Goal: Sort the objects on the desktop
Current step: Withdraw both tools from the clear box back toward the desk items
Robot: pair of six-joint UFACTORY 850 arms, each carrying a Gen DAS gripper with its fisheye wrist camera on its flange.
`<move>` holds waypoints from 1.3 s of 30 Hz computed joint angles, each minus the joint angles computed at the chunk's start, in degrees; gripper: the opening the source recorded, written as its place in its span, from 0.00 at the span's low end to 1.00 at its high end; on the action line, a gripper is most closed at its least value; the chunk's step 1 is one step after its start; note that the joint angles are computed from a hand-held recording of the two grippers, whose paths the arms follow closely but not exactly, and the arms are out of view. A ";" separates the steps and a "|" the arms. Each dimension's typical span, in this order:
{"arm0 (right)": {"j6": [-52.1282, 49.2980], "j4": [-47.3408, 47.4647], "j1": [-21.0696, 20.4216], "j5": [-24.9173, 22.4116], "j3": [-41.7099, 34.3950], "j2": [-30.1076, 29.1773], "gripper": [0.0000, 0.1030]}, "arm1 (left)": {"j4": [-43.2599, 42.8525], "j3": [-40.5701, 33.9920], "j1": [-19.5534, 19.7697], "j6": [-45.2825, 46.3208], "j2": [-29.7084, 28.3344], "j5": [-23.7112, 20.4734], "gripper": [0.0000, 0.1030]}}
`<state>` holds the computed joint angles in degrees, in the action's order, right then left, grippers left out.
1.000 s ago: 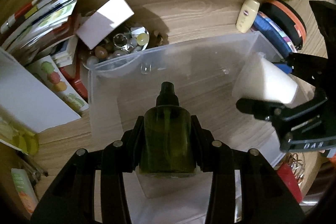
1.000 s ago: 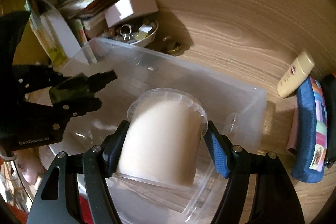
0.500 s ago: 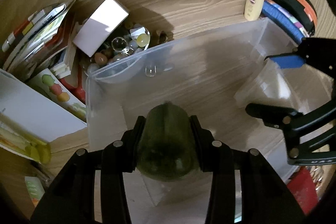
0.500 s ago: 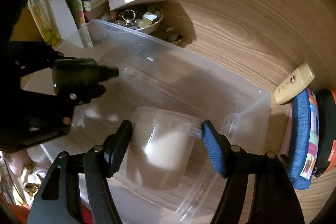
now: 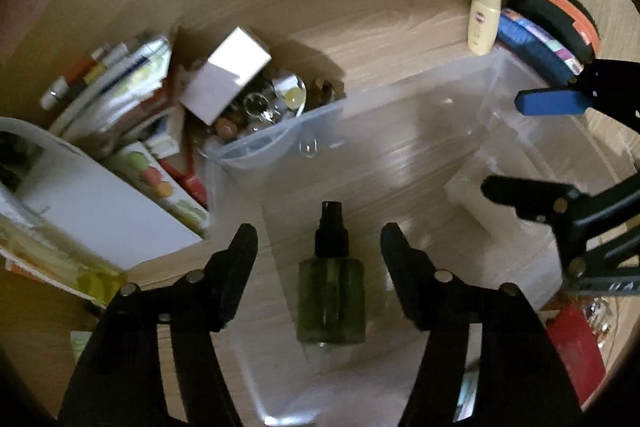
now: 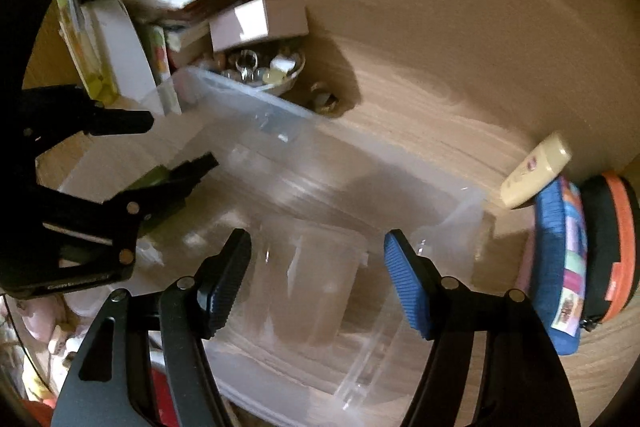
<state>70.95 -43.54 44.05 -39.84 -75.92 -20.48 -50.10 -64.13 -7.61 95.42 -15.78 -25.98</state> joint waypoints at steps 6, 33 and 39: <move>7.86 -6.47 2.84 -1.41 2.04 3.44 0.74 | -6.14 1.71 1.98 5.87 2.84 -1.51 0.74; 35.97 -27.20 20.88 -21.74 11.63 13.72 0.95 | -28.31 12.54 23.14 26.57 17.26 -24.01 0.98; 41.69 -27.16 23.63 -24.75 14.73 14.39 0.96 | -27.64 13.73 27.63 26.48 16.46 -26.50 1.00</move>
